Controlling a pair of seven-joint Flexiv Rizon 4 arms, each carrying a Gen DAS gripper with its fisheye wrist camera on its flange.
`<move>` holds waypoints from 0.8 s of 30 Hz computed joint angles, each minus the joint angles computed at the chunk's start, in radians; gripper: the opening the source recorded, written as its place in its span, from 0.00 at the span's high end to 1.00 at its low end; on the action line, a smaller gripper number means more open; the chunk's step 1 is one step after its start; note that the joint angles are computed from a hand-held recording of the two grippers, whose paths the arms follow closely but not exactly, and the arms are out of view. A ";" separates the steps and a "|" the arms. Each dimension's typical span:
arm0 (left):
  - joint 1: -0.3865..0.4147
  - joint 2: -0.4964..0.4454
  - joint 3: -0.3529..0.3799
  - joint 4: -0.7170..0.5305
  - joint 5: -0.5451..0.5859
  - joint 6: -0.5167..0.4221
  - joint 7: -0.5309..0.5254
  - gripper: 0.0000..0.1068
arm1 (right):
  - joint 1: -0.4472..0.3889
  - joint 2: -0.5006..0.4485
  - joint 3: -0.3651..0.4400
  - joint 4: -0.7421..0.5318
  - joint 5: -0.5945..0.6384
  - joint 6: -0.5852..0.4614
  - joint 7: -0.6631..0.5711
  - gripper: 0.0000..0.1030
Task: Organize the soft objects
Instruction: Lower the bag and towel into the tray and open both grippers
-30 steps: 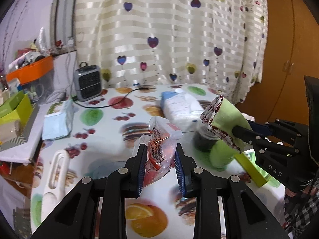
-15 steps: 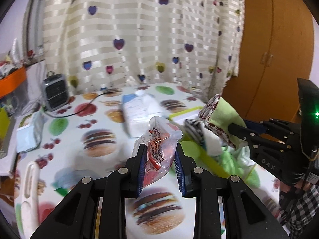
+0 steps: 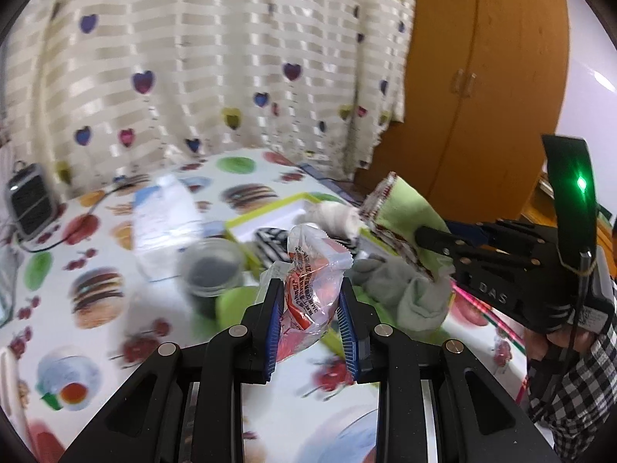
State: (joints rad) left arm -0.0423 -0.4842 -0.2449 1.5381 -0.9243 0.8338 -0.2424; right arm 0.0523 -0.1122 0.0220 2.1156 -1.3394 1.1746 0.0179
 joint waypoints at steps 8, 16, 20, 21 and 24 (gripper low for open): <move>-0.035 -0.032 -0.003 -0.014 0.068 -0.057 -0.039 0.76 | -0.035 -0.026 -0.025 0.012 0.078 0.076 -0.041 0.80; -0.055 -0.072 -0.010 -0.040 0.130 -0.065 -0.073 0.76 | -0.044 -0.062 -0.053 -0.013 0.145 0.158 -0.105 0.80; -0.062 -0.077 -0.022 -0.031 0.132 -0.026 -0.064 0.76 | -0.032 -0.094 -0.061 -0.046 0.232 0.184 -0.194 0.80; -0.062 -0.080 -0.025 -0.034 0.135 -0.029 -0.064 0.76 | -0.028 -0.102 -0.062 -0.054 0.259 0.188 -0.222 0.80; -0.068 -0.089 -0.025 -0.039 0.150 -0.037 -0.077 0.76 | -0.012 -0.125 -0.060 -0.073 0.362 0.201 -0.329 0.80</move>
